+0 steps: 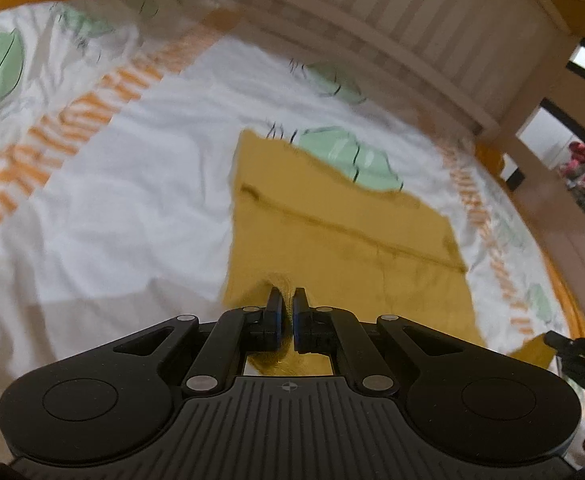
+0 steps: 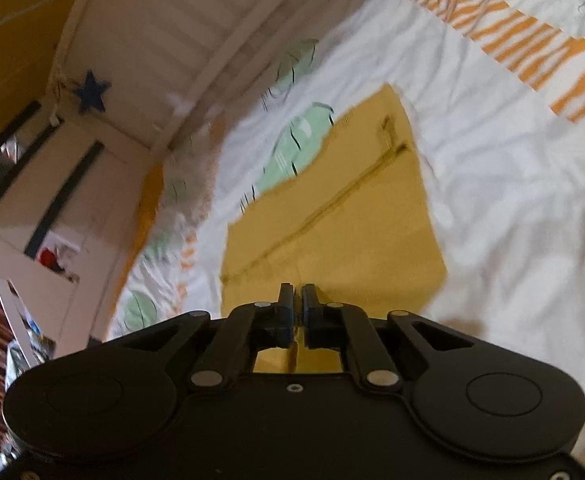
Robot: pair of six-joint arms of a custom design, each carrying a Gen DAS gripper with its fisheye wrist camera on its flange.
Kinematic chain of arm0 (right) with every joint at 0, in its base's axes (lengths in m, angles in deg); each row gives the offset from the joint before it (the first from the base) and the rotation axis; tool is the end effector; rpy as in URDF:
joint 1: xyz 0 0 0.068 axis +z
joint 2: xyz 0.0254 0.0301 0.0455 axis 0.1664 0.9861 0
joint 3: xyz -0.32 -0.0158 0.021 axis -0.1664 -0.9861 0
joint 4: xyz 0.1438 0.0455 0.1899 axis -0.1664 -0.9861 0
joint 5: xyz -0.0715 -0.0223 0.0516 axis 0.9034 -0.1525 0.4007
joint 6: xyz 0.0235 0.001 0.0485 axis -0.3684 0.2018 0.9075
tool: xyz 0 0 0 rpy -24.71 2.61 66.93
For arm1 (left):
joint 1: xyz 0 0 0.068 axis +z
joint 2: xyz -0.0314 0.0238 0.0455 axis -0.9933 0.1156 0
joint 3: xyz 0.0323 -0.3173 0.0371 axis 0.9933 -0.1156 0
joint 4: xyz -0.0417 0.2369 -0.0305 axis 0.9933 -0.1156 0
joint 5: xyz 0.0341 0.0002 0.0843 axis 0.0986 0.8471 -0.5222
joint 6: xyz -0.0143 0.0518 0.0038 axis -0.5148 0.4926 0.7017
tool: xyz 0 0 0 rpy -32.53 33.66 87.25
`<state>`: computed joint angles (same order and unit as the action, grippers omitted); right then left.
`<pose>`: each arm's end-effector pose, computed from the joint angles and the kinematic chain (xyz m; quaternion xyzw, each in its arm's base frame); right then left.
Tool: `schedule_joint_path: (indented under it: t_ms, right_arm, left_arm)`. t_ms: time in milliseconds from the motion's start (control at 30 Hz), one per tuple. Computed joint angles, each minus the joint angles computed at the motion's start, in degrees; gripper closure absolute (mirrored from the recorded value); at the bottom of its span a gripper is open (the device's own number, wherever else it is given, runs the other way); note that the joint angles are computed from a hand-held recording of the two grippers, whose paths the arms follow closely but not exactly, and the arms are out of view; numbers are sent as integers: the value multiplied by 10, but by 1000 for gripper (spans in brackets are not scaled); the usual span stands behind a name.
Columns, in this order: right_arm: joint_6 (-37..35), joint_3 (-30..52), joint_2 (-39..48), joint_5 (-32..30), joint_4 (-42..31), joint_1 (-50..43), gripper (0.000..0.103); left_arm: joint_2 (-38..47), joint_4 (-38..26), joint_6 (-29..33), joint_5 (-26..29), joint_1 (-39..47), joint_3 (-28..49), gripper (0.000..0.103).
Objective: Fold small clothes
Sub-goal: 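Grasp the sweater hem with both grippers and lift it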
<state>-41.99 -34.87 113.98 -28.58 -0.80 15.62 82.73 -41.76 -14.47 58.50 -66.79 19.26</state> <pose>0.2292 0.0455 0.0986 0.0870 0.8537 0.4170 0.2994 0.1633 0.0337 0.1297 -0.1389 0.9019 -0.1730 0.3705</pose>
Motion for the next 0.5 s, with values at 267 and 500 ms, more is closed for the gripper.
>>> schedule_joint_path:
  t_ms: [267, 500]
  right_arm:
    - [13, 83, 17, 13, -50, 2, 91]
    - [56, 157, 48, 32, -37, -6, 91]
  left_arm:
    - [39, 17, -32, -22, -25, 63, 99]
    - [79, -9, -52, -27, -24, 146, 99]
